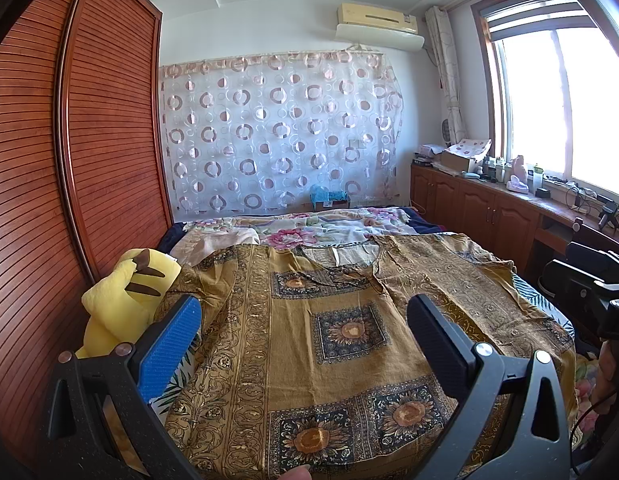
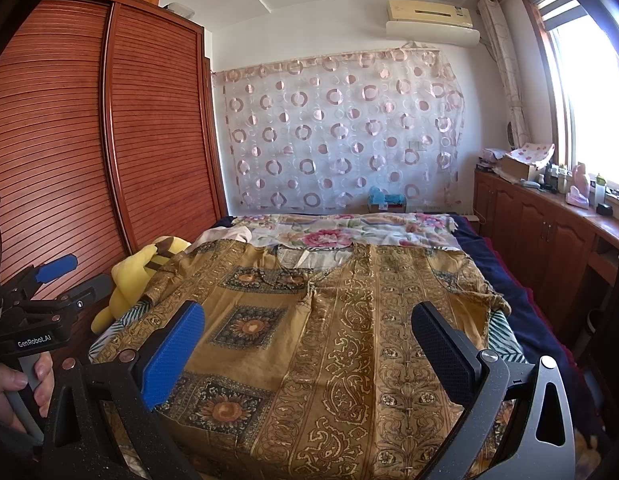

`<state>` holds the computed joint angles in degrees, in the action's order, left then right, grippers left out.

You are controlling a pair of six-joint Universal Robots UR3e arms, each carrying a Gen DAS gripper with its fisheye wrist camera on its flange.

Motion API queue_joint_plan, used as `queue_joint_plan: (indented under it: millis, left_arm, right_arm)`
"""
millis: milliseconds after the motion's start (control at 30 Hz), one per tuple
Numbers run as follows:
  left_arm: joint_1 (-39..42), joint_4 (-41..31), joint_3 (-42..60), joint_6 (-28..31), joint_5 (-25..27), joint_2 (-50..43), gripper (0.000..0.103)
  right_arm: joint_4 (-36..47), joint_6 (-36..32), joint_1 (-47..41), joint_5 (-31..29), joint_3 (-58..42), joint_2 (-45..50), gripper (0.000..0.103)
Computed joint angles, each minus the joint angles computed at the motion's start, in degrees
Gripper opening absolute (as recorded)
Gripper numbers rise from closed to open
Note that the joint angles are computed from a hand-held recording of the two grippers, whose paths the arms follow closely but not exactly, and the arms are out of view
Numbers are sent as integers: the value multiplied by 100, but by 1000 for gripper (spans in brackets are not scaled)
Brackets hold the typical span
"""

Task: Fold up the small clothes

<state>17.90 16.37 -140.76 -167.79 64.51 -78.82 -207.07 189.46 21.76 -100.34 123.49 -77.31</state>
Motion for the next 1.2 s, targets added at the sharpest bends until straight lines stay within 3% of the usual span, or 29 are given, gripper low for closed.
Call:
queue_joint_plan:
  millis: [233, 433, 900, 1200]
  left_arm:
    - [-1, -134, -2, 15, -15, 77, 103]
    - [80, -808, 140, 107, -30, 310, 103]
    - [644, -46, 518, 655, 29, -1610, 103]
    - [1051, -478, 1532, 863, -55, -2540, 103]
  right_arm:
    - [20, -2, -2, 24, -23, 35, 103]
    - [173, -88, -77, 238, -220, 234, 103]
    - [848, -707, -415, 920, -1282, 1135, 103]
    - [1747, -997, -819, 1609, -2148, 1542, 102]
